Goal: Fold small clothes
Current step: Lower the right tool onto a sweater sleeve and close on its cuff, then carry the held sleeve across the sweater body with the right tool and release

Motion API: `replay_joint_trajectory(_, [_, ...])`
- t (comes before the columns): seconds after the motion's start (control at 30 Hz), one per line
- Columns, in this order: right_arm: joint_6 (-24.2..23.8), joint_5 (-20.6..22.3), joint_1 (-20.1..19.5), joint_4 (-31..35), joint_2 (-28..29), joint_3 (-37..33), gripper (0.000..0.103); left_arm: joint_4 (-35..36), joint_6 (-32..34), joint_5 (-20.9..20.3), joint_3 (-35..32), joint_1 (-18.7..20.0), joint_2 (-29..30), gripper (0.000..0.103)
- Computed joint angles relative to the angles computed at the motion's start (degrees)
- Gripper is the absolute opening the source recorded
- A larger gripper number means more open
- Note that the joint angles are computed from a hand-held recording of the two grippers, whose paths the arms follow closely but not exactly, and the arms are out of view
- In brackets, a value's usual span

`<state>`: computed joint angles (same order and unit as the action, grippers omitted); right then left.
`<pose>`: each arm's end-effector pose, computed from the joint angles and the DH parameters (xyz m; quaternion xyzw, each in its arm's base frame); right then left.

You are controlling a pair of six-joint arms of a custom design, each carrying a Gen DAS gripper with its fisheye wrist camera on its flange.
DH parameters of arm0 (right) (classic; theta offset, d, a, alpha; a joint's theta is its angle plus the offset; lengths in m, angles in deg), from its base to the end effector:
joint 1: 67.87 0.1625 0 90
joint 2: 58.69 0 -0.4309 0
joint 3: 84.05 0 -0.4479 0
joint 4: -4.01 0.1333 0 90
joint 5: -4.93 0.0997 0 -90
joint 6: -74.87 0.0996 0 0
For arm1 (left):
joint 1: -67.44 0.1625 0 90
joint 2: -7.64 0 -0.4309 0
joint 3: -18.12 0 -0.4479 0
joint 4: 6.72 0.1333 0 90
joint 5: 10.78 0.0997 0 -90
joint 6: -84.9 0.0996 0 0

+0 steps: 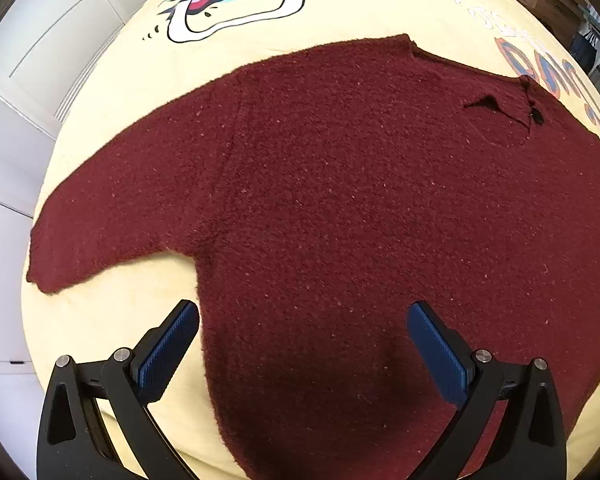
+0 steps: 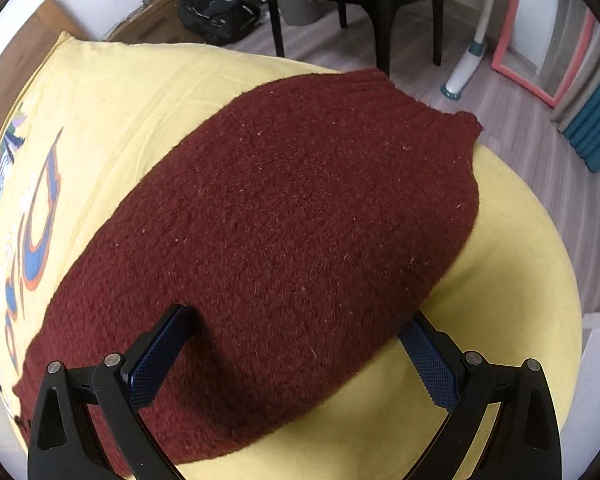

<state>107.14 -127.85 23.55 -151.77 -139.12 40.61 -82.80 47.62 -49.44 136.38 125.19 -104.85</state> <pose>0.0783 -0.5104 0.2436 -0.3090 -0.8636 0.2704 0.2925 -0.0102 -0.4118 0.4234 0.0350 0.8904 -0.1168 0.4385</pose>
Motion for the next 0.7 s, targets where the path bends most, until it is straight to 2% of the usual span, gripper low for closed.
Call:
replay_joint_trajectory(0.07, [-0.1, 0.1, -0.3, 0.6, -0.2, -0.3, 0.086, -0.2, 0.5, 0.0, 0.0, -0.3, -0.1, 0.102])
replay_joint_trajectory(0.13, [-1.0, 0.4, -0.3, 0.1, -0.8, -0.4, 0.057, -1.5, 2.5, -1.1, 0.4, -0.4, -0.9, 0.102])
replay_joint_trajectory(0.17, [-1.9, 1.1, -0.4, -0.5, -0.9, -0.4, 0.048, -1.3, 2.6, -1.3, 0.7, -0.8, -1.4, 0.102])
replay_joint_trajectory(0.23, [-3.5, 3.1, -0.6, -0.6, -1.7, -0.4, 0.023, -0.8, 3.2, -1.3, 1.0, -1.1, -1.8, 0.102])
replay_joint_trajectory(0.3, [-4.9, 2.9, 0.1, -1.0, -1.8, -0.8, 0.017, 0.3, 2.9, -1.1, 1.1, -1.5, -2.2, 0.102])
replay_joint_trajectory(0.43, [-9.4, 1.4, 3.2, -4.2, -0.4, -1.9, 0.015, -0.1, 4.2, -2.8, 1.3, -1.6, -3.3, 0.102])
replay_joint_trajectory(0.53, [-12.1, -0.8, 7.1, -5.0, 1.2, -3.0, 0.015, -0.4, 4.8, -2.2, 1.5, -1.8, -3.2, 0.102])
replay_joint_trajectory(0.7, [-16.9, 0.0, 14.0, -8.3, 4.0, -5.6, 0.014, -1.4, 7.3, -1.2, 0.9, -2.0, -3.8, 0.102])
